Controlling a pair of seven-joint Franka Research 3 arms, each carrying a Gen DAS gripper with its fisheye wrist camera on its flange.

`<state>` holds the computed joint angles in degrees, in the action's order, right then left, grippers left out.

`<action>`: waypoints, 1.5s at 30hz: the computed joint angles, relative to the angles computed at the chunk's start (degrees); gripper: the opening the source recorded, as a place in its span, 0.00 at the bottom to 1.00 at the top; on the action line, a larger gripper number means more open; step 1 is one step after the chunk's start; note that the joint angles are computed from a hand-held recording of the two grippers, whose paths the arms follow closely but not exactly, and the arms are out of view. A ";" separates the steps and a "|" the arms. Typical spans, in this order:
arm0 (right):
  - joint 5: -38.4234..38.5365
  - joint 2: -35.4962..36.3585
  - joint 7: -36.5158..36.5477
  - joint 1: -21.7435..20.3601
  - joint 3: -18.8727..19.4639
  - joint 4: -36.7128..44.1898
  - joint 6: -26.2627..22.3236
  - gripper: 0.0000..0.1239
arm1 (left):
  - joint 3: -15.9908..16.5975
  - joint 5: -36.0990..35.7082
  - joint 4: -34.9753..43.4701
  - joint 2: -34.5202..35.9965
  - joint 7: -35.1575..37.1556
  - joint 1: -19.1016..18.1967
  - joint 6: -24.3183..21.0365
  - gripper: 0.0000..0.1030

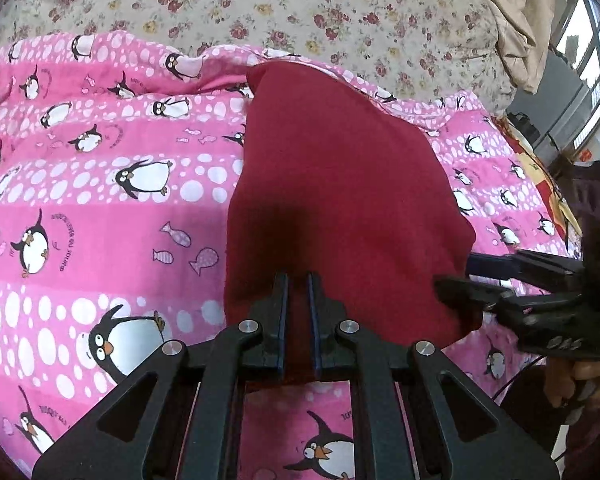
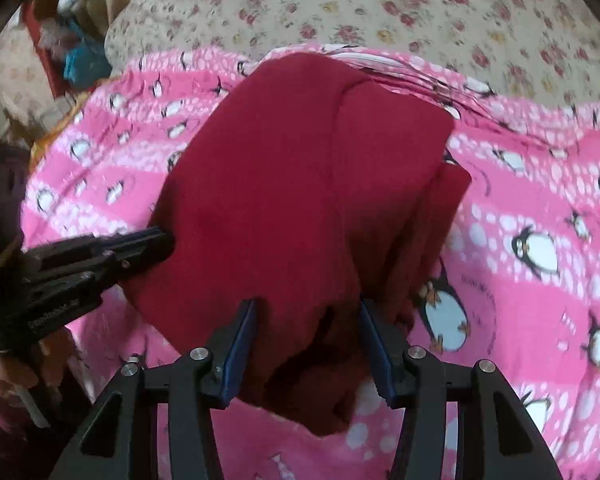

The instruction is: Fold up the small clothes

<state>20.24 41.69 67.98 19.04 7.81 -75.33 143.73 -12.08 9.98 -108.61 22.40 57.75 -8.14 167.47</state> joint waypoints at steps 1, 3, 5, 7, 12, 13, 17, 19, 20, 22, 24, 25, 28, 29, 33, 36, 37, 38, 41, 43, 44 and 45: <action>1.37 -1.13 -0.11 -0.81 0.67 -1.47 0.63 0.40 | 0.42 0.45 0.04 -0.15 -0.42 -0.42 -0.21 0.07; 3.60 -3.47 0.15 -1.66 1.26 -4.58 3.05 0.40 | 1.62 1.85 -0.05 -0.53 -1.78 -1.53 -0.51 0.07; 4.31 -5.84 0.61 -1.44 0.95 -7.78 6.59 0.41 | 2.48 3.31 0.09 -0.67 -2.89 -2.36 -1.05 0.07; 4.60 -6.94 1.06 -1.16 0.84 -9.21 9.47 0.41 | 3.43 4.99 0.24 -0.75 -4.42 -3.27 -1.50 0.10; 2.54 -3.01 7.70 1.33 -1.01 -2.45 9.13 0.41 | 4.37 8.03 0.98 -0.67 -7.07 -4.25 -2.87 0.12; 0.70 -1.88 9.83 2.61 -2.37 -0.85 8.93 0.41 | 4.49 8.64 1.18 -0.65 -7.43 -4.41 -3.23 0.12; -7.57 3.29 19.11 5.66 -6.47 5.70 5.56 0.41 | 5.68 11.99 1.57 -0.82 -9.67 -5.57 -4.29 0.24; -6.70 3.38 17.93 4.42 -5.11 4.44 6.27 0.41 | 5.46 12.61 1.08 -1.02 -10.22 -5.21 -3.35 0.46; -6.92 2.96 17.04 4.04 -4.54 3.09 7.70 0.41 | 4.93 12.23 0.80 -1.05 -9.98 -4.64 -2.64 0.49; -7.60 1.90 15.27 3.68 -3.97 0.64 9.80 0.41 | 4.96 12.37 0.73 -1.00 -10.44 -4.57 -2.45 0.51; -6.84 1.38 14.64 2.74 -3.06 -0.11 9.50 0.41 | 5.01 12.73 0.91 -0.99 -10.80 -4.71 -2.81 0.51; -6.26 1.30 14.38 2.23 -2.58 -0.13 9.09 0.41 | 4.88 12.72 0.91 -0.97 -10.77 -4.58 -2.75 0.51; -2.41 0.14 12.36 -0.36 0.22 -1.87 9.67 0.41 | 4.18 11.97 1.01 -0.96 -9.91 -3.77 -2.57 0.51; -1.26 0.15 11.75 -0.97 0.80 -1.88 9.77 0.42 | 4.03 11.51 1.13 -0.89 -9.67 -3.37 -2.25 0.51; 3.22 -0.45 10.60 -2.82 2.02 -3.41 12.64 0.62 | 1.48 6.61 1.71 -0.45 -6.32 -0.10 -1.64 0.51; 5.87 1.03 10.43 -4.24 3.09 -1.02 10.18 0.63 | 0.32 3.45 2.17 -0.02 -4.19 1.34 -1.73 0.51; 6.40 1.41 10.51 -4.33 3.11 -0.37 9.53 0.63 | -0.11 2.36 2.38 0.18 -3.49 1.79 -1.87 0.51; 6.68 1.41 10.70 -4.14 2.90 -0.33 9.49 0.63 | -0.36 1.54 2.45 0.26 -2.88 2.06 -1.87 0.51; 6.30 1.10 11.07 -2.99 1.95 -0.73 10.79 0.63 | -1.91 -1.71 2.55 0.64 -0.56 3.44 -1.70 0.52; 6.40 0.41 10.31 -2.88 2.19 -1.64 12.21 0.63 | -3.04 -4.18 2.79 1.04 0.96 4.43 -1.64 0.58; 6.91 0.16 9.50 -3.25 2.76 -1.99 12.92 0.63 | -3.02 -4.88 2.86 1.17 1.07 4.41 -1.42 0.59; 7.44 0.14 8.99 -3.55 3.26 -1.91 13.15 0.63 | -3.15 -5.55 3.11 1.42 1.39 4.52 -1.24 0.60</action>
